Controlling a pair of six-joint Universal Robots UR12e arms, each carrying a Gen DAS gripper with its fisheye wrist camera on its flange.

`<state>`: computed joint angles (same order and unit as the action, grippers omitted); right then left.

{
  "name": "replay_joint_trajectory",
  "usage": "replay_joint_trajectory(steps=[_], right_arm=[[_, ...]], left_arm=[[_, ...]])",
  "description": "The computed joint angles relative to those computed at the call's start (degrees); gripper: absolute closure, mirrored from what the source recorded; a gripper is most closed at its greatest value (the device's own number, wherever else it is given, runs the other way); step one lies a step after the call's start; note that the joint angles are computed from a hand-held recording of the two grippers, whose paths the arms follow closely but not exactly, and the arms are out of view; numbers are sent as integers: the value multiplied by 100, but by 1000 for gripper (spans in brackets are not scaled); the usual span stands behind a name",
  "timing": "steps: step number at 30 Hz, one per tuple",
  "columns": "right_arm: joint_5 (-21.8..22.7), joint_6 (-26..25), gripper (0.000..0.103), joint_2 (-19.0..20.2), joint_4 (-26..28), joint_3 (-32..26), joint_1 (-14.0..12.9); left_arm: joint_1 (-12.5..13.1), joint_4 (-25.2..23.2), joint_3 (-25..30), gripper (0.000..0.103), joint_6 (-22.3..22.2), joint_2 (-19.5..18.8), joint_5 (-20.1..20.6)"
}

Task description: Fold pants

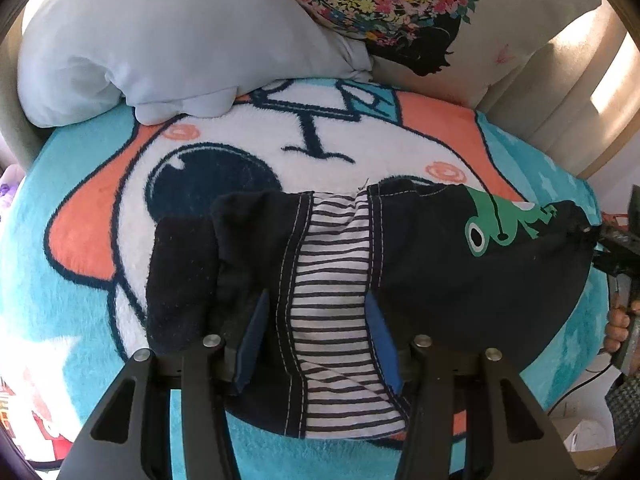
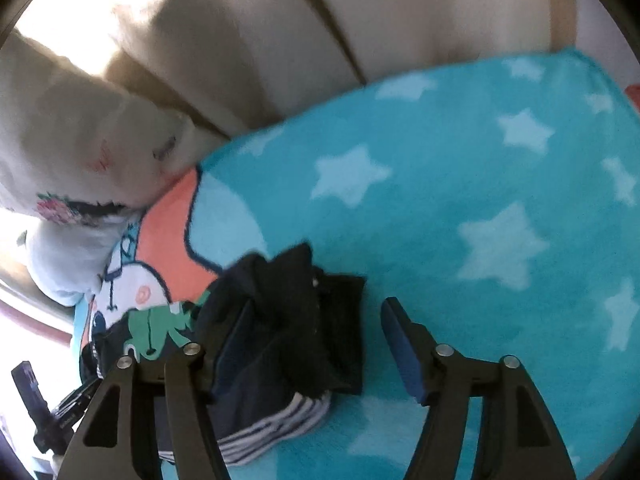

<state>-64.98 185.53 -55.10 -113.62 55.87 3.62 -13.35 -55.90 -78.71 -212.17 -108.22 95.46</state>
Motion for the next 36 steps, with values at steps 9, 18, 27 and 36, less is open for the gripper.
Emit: replay_joint_trajectory(steps=[9, 18, 27, 36], right_arm=[[16, 412, 86, -200, -184, 228, -14], [-282, 596, 87, -363, -360, 404, -160], [-373, 71, 61, -470, -425, 519, -124], [-456, 321, 58, -802, -1332, 857, -140]], left_arm=[[-73, -35, 93, 54, 44, -32, 146], [-162, -44, 229, 53, 201, -202, 140], [248, 293, -308, 99, -1022, 155, -379], [474, 1087, -814, 101, -1974, 386, -926]])
